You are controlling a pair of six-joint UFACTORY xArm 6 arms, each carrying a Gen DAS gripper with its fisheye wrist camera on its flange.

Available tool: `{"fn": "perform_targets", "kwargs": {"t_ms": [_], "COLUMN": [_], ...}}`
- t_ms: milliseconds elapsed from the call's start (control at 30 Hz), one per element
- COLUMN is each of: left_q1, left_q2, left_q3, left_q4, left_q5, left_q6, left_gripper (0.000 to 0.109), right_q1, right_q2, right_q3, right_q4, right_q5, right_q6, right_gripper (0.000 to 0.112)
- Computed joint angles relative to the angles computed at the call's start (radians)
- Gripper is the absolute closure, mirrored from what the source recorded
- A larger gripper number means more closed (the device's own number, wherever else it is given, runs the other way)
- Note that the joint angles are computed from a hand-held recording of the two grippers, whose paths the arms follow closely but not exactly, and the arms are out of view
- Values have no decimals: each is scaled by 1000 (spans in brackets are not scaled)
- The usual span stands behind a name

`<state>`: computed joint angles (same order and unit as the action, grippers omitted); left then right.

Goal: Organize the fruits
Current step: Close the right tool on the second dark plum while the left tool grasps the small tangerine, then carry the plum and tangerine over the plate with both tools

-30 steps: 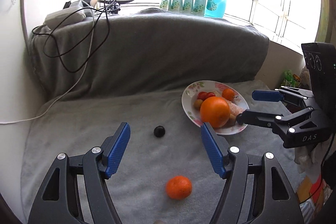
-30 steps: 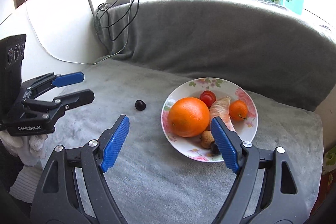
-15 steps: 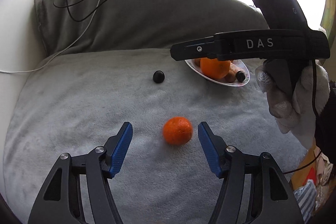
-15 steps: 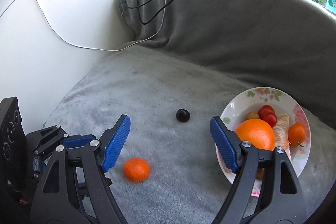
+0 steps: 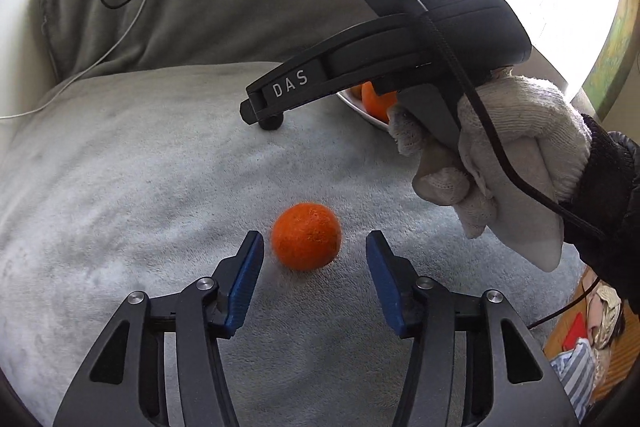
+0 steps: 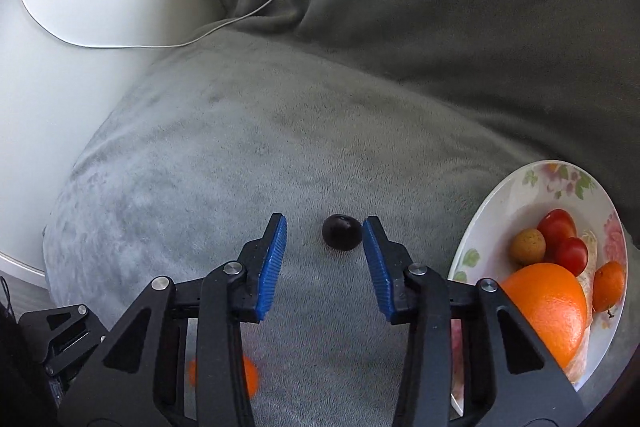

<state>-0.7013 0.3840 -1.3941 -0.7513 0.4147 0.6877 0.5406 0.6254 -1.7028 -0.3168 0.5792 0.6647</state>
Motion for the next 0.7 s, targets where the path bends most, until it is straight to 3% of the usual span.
{"fn": "perform_targets", "kwargs": {"t_ms": [167,233,367,567,700], "left_q1": [0,0,-1,14,19], "left_q2": [29,38,42,82,89], "left_q3": [-31,-41,-42,-99,-110], "left_q4": [17,30,50,34,31], "left_q5": [14,13,12,38,37], "left_q6": [-19,-30,-52,-42,-35], "left_gripper": [62,64,70,71,71], "right_q1": [9,10,7,6,0], "right_q2": [53,71,101,108,65], "right_q3": [-74,-100,-142,-151,-89], "right_q4": [-53,-67,-66,-92,-101], "right_q5": [71,95,125,127,75], "right_q6": [10,14,2,11,38], "right_gripper": [72,81,85,88,89]}}
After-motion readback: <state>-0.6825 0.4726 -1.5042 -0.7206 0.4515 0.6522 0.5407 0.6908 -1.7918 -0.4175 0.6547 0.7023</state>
